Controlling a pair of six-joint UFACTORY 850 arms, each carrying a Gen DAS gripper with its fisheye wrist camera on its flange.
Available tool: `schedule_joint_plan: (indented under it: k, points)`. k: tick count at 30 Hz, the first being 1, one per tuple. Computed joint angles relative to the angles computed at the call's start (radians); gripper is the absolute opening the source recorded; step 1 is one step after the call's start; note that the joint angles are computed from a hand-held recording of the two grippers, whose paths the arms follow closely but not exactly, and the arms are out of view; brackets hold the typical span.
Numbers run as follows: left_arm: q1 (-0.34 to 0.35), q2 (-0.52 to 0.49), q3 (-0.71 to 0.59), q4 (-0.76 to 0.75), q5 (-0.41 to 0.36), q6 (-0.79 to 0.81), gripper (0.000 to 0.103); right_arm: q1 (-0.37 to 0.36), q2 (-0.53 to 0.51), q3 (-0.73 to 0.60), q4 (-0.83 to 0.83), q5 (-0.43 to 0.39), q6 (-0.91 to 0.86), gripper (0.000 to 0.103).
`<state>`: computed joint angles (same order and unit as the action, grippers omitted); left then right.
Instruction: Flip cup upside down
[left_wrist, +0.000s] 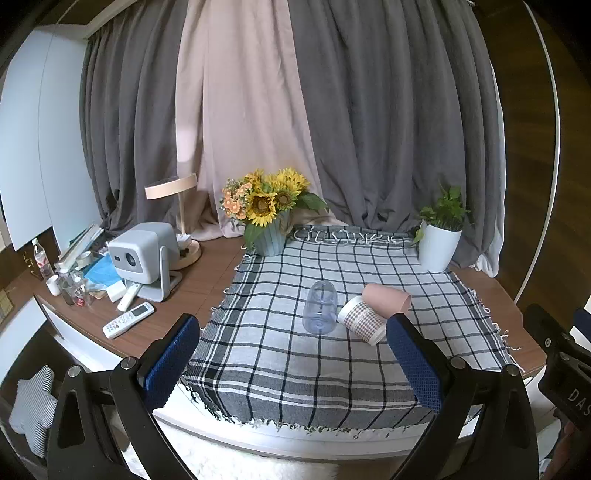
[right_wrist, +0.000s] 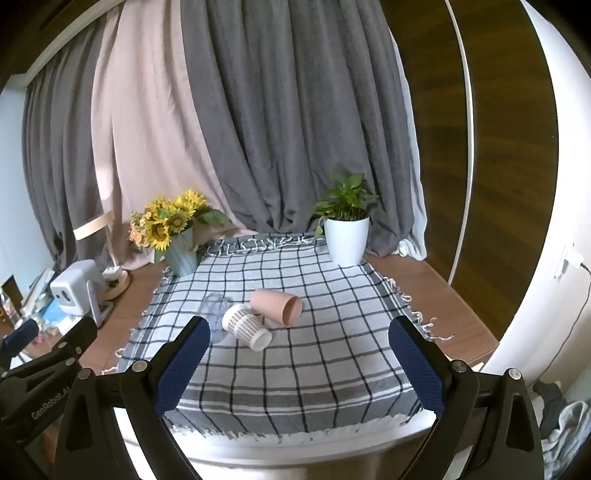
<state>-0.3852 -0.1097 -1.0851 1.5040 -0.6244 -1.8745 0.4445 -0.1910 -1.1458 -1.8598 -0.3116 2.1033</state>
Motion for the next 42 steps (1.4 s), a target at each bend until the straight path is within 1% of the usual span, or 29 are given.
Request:
schedule_joint_plan:
  k: [12,20,27,42]
  points:
    - [0.002,-0.009,-0.004,-0.012,0.009,0.003,0.103,0.006,0.009,0.009,-0.008,-0.007,0.012,0.098]
    - [0.013,0.007,0.020,0.004,0.023,-0.015,0.103,0.007,0.009,0.010,-0.013,-0.009,0.017,0.098]
    - [0.009,0.021,0.042,0.022,0.010,-0.040,0.103,0.008,0.010,0.012,-0.022,-0.007,0.029,0.098]
    - [0.009,0.017,0.036,0.012,0.014,-0.033,0.103,0.008,0.015,0.017,-0.026,-0.008,0.034,0.098]
